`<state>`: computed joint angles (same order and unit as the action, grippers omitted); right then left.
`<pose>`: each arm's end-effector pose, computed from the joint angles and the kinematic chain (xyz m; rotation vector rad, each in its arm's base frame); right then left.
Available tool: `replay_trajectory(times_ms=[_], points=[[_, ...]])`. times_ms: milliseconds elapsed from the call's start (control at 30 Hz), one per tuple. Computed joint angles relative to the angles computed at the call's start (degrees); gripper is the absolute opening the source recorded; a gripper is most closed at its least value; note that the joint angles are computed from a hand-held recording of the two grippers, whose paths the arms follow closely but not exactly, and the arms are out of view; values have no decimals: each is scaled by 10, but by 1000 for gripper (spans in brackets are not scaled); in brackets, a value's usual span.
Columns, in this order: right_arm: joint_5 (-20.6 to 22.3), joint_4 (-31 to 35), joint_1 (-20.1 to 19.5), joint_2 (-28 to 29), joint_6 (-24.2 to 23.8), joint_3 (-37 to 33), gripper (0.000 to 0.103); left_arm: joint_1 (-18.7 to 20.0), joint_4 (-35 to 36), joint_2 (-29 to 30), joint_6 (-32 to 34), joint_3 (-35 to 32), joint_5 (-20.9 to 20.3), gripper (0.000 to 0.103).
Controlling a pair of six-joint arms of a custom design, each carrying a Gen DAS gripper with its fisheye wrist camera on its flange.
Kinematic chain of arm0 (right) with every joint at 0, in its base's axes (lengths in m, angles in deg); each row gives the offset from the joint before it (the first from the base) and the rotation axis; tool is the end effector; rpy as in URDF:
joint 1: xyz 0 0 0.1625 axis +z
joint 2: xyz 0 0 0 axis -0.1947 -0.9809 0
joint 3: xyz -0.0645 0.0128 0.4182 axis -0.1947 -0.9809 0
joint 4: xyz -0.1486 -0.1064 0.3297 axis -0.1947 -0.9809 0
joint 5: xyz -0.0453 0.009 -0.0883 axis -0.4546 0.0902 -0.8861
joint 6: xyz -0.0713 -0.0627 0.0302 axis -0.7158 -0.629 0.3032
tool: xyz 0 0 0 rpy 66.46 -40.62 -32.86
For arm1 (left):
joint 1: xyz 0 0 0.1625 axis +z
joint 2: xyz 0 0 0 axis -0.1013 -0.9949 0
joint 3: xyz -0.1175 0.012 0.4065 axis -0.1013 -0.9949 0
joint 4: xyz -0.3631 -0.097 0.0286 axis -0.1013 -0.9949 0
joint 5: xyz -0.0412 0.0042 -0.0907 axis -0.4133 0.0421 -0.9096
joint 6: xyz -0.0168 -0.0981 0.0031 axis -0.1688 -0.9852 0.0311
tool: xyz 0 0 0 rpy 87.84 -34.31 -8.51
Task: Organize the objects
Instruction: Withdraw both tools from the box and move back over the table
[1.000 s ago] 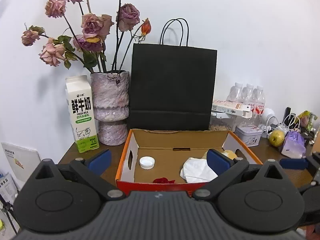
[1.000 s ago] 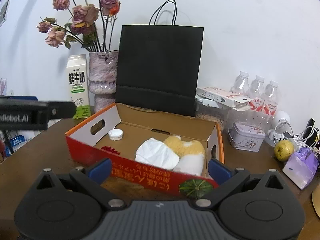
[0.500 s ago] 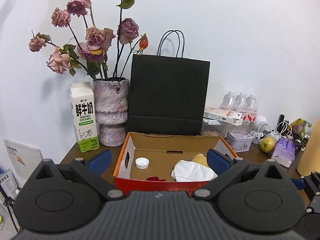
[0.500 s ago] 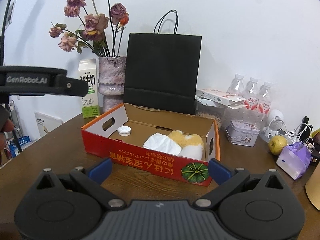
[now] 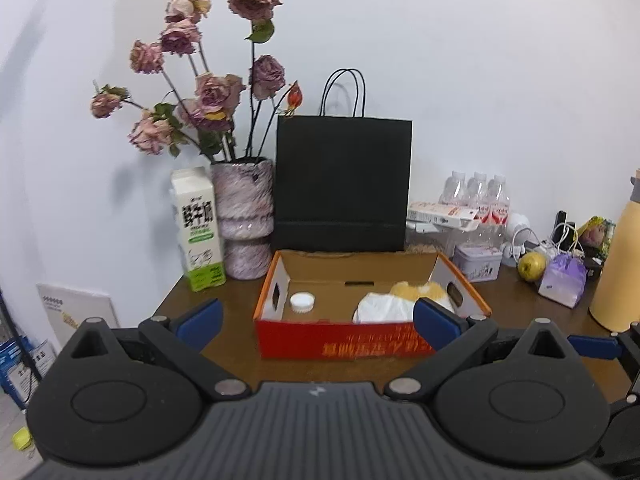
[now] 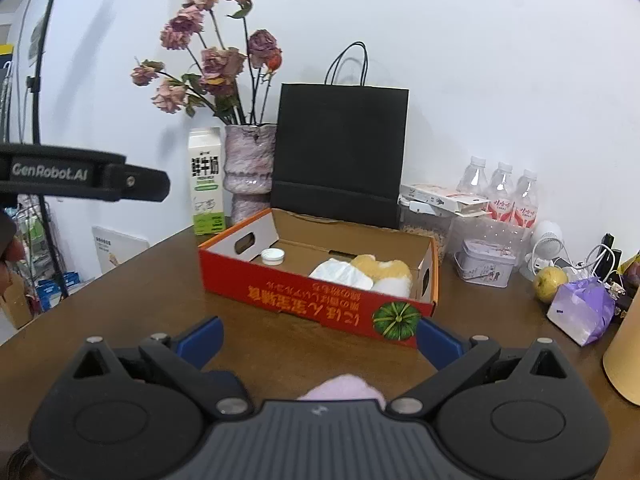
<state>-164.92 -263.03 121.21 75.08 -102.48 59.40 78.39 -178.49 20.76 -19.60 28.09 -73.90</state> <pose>0.3067 -0.6167 -0.0558 0.6486 -2.0433 1.2532 -0.0298 -0.6559 0.3041 0.8531 2.1242 -1.3234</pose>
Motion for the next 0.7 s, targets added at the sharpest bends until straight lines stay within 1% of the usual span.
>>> replay_trajectory(times_ms=[167, 367, 533, 700], points=[[-2, -42, 7, -4, -4, 49, 103, 1, -21, -34, -8, 60, 22, 103], [-4, -70, 11, -4, 8, 101, 103, 4, -25, -68, -16, 118, 50, 103], [-2, -90, 10, -2, 19, 133, 103, 8, -25, -89, -23, 156, 60, 103], [2, -113, 9, -1, 28, 161, 103, 11, -34, -104, -17, 190, 66, 103]])
